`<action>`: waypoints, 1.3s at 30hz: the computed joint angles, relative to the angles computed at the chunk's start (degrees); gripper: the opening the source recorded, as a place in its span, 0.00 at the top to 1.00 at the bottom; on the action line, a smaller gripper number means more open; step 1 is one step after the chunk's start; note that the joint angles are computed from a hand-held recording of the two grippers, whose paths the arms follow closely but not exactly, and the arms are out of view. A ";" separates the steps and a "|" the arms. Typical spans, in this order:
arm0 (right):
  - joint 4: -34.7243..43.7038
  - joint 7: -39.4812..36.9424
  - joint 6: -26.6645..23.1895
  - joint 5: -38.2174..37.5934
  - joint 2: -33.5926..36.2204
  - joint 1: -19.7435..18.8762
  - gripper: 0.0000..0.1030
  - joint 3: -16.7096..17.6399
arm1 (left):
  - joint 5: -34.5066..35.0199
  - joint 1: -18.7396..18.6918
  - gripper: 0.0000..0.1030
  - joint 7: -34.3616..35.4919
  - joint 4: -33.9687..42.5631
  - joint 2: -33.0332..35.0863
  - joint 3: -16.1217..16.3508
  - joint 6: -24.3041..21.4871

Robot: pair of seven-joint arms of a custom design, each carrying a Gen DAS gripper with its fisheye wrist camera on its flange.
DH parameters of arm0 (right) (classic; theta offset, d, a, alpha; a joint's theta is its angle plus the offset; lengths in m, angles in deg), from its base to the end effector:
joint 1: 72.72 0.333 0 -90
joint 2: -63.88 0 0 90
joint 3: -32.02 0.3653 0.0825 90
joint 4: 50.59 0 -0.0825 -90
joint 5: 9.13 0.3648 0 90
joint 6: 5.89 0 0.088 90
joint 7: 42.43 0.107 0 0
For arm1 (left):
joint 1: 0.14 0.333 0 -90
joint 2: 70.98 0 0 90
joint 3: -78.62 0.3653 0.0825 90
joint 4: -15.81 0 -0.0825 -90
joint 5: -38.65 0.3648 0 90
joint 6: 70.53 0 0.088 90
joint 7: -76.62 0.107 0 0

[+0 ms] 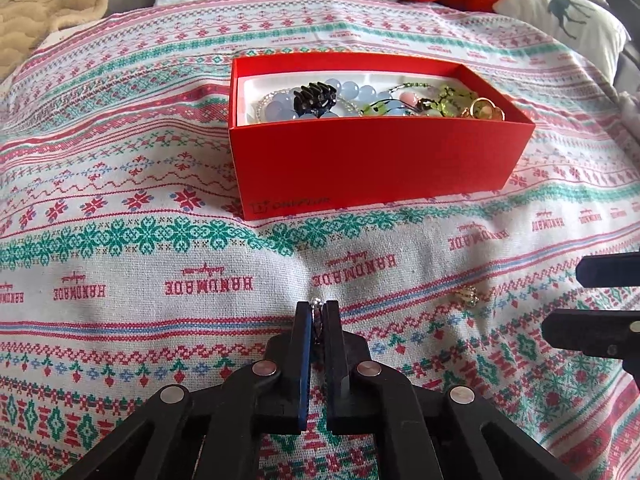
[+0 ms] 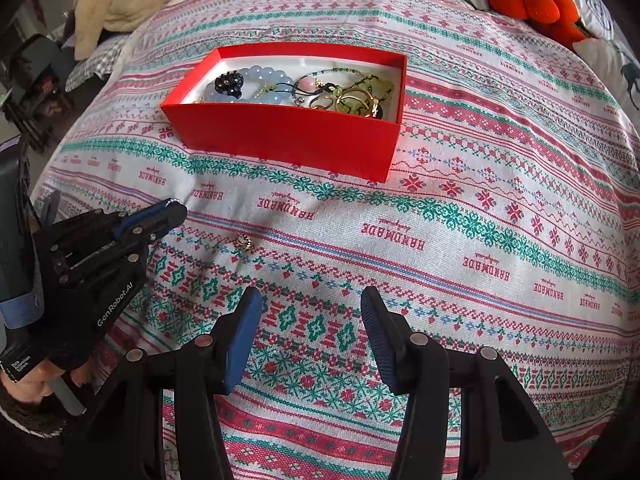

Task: Organize jewelry
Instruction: 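Close left gripper on silver ring while right gripper closes on gold earring, then carry both held pieces into the red box and open both grippers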

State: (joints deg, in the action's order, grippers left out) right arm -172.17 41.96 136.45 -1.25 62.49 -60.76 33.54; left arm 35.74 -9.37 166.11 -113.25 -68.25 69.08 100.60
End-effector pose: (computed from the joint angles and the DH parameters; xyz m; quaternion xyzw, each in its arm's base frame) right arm 0.5371 0.1283 0.5221 -0.7713 0.6048 -0.0872 0.1782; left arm 0.5342 -0.1764 0.4857 -0.5707 0.7488 -0.2838 0.1820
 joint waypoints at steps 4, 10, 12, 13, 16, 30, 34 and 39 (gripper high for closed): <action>-0.18 -2.50 0.14 3.30 0.56 0.37 0.47 0.25 | 4.92 -0.21 1.00 -2.32 -1.57 -1.13 0.47 1.56; 0.68 -6.08 -0.19 8.97 2.21 0.42 0.61 0.75 | -3.16 0.57 1.00 3.73 -2.17 -1.71 -0.65 1.24; 1.06 -7.30 0.20 9.86 2.78 0.48 0.68 1.05 | -8.91 0.72 1.00 8.17 -2.09 -1.64 -1.13 1.10; 1.23 -7.84 0.50 10.29 3.08 0.51 0.72 1.21 | -11.61 0.76 1.00 10.25 -1.96 -1.59 -1.31 0.94; 2.03 -9.31 0.97 11.62 4.14 0.52 0.78 1.66 | -17.82 0.77 1.00 14.89 -1.54 -1.42 -1.64 0.52; 4.35 -6.50 2.75 9.02 6.93 0.24 0.90 2.76 | -25.02 0.49 1.00 20.75 -0.42 -0.52 -1.85 -0.40; 5.38 -5.42 2.63 7.42 7.71 0.40 0.94 3.03 | -24.06 0.41 1.00 20.02 -0.47 -0.57 -1.67 -0.31; 5.53 -5.73 2.63 7.40 7.49 0.25 0.95 3.27 | -19.00 0.31 1.00 16.09 -0.90 -1.05 -1.07 -0.44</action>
State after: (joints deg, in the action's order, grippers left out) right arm -166.64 36.23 139.07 6.15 69.99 -60.50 36.81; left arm 16.74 -9.07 182.20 -114.15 -69.29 68.02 100.17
